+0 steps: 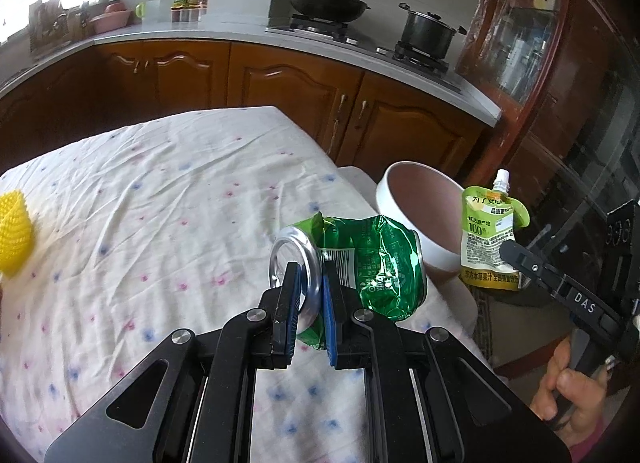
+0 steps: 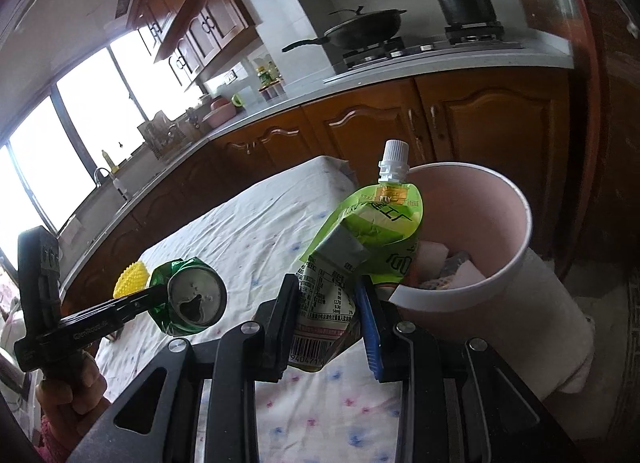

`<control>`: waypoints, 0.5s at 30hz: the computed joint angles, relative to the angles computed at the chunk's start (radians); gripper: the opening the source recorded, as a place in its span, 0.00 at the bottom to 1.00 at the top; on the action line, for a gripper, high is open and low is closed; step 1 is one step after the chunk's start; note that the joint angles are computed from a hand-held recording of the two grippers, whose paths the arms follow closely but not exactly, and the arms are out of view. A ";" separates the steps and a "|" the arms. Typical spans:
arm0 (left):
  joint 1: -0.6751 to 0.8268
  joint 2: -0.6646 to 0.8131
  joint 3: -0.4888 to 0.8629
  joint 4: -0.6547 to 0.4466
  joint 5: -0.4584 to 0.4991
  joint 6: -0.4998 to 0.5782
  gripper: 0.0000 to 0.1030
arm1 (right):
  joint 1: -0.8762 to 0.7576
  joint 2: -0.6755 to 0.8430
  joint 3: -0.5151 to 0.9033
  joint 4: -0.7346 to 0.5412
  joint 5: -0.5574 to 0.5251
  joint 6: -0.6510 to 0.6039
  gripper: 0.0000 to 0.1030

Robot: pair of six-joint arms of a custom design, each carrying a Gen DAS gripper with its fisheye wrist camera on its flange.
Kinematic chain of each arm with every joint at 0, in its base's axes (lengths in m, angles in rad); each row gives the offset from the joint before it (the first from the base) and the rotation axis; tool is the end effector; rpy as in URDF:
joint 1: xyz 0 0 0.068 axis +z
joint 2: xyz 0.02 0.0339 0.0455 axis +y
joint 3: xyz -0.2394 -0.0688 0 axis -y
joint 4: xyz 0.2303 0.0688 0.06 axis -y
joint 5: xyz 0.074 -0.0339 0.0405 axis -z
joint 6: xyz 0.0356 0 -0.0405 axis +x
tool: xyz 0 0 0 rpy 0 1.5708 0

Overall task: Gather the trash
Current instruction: 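Carry the green can and juice pouch with both tools over the bucket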

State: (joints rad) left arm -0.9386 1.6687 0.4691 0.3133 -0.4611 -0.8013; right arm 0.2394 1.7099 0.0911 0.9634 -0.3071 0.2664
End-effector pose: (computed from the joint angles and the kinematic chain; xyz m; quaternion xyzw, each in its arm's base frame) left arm 0.1604 -0.1922 0.0769 -0.0136 0.9202 -0.1109 0.3752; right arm 0.1797 0.0549 0.0519 -0.0556 0.8873 0.2421 0.3885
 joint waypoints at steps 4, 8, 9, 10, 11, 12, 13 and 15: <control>-0.003 0.034 0.060 -0.013 0.009 0.021 0.09 | -0.069 -0.011 0.000 -0.017 -0.039 -0.028 0.29; -0.004 0.071 0.123 -0.023 0.019 0.042 0.09 | -0.121 -0.027 -0.004 -0.034 -0.060 -0.053 0.29; -0.003 0.080 0.137 -0.025 0.022 0.047 0.09 | -0.138 -0.030 -0.002 -0.042 -0.069 -0.061 0.29; -0.002 0.091 0.156 -0.026 0.027 0.055 0.09 | -0.150 -0.032 0.001 -0.049 -0.075 -0.067 0.29; -0.001 0.103 0.175 -0.030 0.031 0.061 0.09 | -0.164 -0.031 0.003 -0.053 -0.083 -0.074 0.29; 0.001 0.116 0.196 -0.035 0.037 0.069 0.09 | -0.182 -0.026 0.008 -0.056 -0.096 -0.083 0.29; 0.001 0.124 0.208 -0.037 0.039 0.074 0.09 | -0.200 -0.024 0.014 -0.066 -0.105 -0.093 0.29; 0.006 0.146 0.247 -0.051 0.048 0.089 0.09 | -0.218 -0.022 0.024 -0.079 -0.114 -0.105 0.29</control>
